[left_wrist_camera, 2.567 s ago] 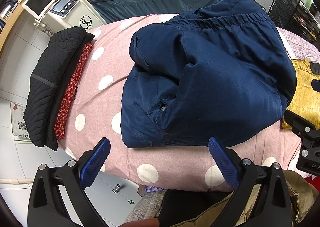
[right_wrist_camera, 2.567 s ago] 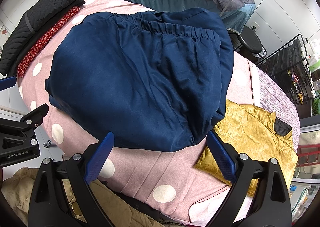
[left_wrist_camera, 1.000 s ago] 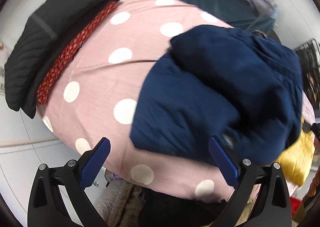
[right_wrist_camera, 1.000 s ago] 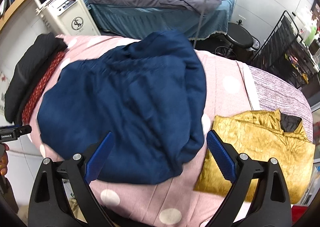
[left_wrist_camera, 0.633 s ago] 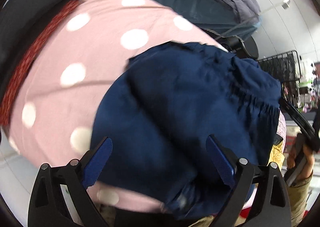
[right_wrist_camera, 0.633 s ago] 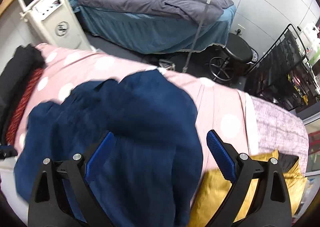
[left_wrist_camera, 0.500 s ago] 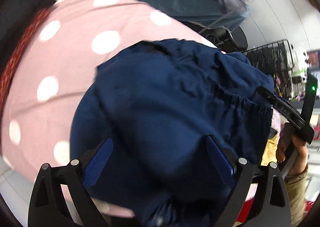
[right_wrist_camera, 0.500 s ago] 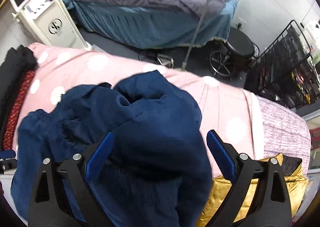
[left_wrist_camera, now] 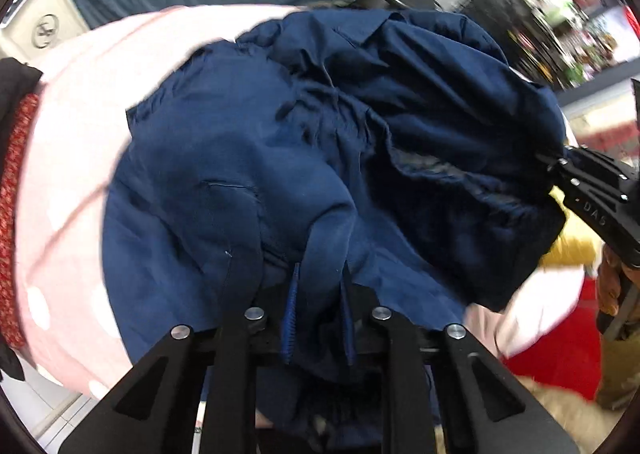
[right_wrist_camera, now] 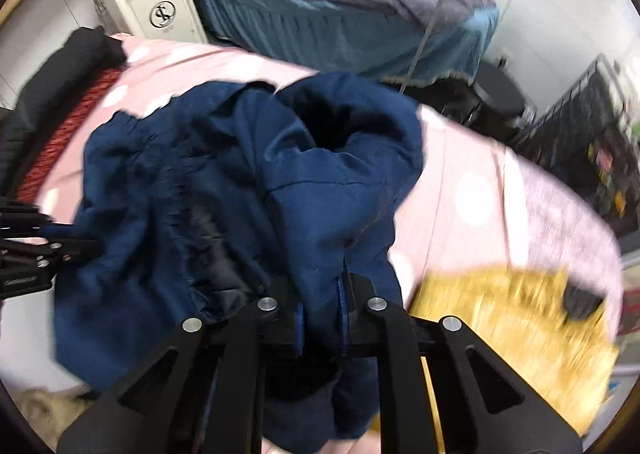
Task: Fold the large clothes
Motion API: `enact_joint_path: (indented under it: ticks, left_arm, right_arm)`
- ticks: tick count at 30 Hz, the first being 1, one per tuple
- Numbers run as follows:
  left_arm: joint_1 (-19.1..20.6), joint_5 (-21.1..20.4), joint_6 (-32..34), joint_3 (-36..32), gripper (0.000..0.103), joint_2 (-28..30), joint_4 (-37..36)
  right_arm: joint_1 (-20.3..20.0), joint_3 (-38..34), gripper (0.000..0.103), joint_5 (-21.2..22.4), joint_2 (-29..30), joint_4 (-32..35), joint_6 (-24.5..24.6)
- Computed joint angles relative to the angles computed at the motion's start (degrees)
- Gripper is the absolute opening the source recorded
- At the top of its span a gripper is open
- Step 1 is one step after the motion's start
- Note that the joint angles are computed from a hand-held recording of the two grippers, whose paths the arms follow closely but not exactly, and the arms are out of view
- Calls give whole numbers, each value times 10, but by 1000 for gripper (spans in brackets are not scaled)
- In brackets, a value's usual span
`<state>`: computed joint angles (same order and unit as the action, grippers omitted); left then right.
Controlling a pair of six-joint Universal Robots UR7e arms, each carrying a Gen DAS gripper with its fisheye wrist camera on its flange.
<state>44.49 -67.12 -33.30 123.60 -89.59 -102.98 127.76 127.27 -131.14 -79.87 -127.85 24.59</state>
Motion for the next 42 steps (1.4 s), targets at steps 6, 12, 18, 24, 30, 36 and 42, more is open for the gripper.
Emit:
enact_joint_path:
  ticks: [6, 12, 18, 24, 30, 36, 42]
  left_arm:
    - [-72, -52, -43, 83, 17, -30, 54]
    - [-88, -60, -94, 154, 17, -8, 28]
    - [-158, -29, -140, 169, 71, -48, 18]
    - [-175, 9, -186, 153, 87, -162, 26]
    - [-101, 110, -206, 93, 88, -248, 128]
    - [88, 183, -47, 68, 87, -210, 71]
    - [196, 115, 106, 73, 86, -117, -52]
  right_arm:
    - [21, 111, 11, 73, -106, 63, 69]
    - [34, 182, 11, 99, -92, 34, 76]
    - [80, 156, 59, 72, -62, 15, 30]
    - [100, 98, 72, 76, -96, 31, 31]
    - [87, 25, 72, 103, -107, 66, 2]
    - [90, -33, 72, 0, -43, 51, -27]
    - [12, -47, 71, -115, 94, 23, -117]
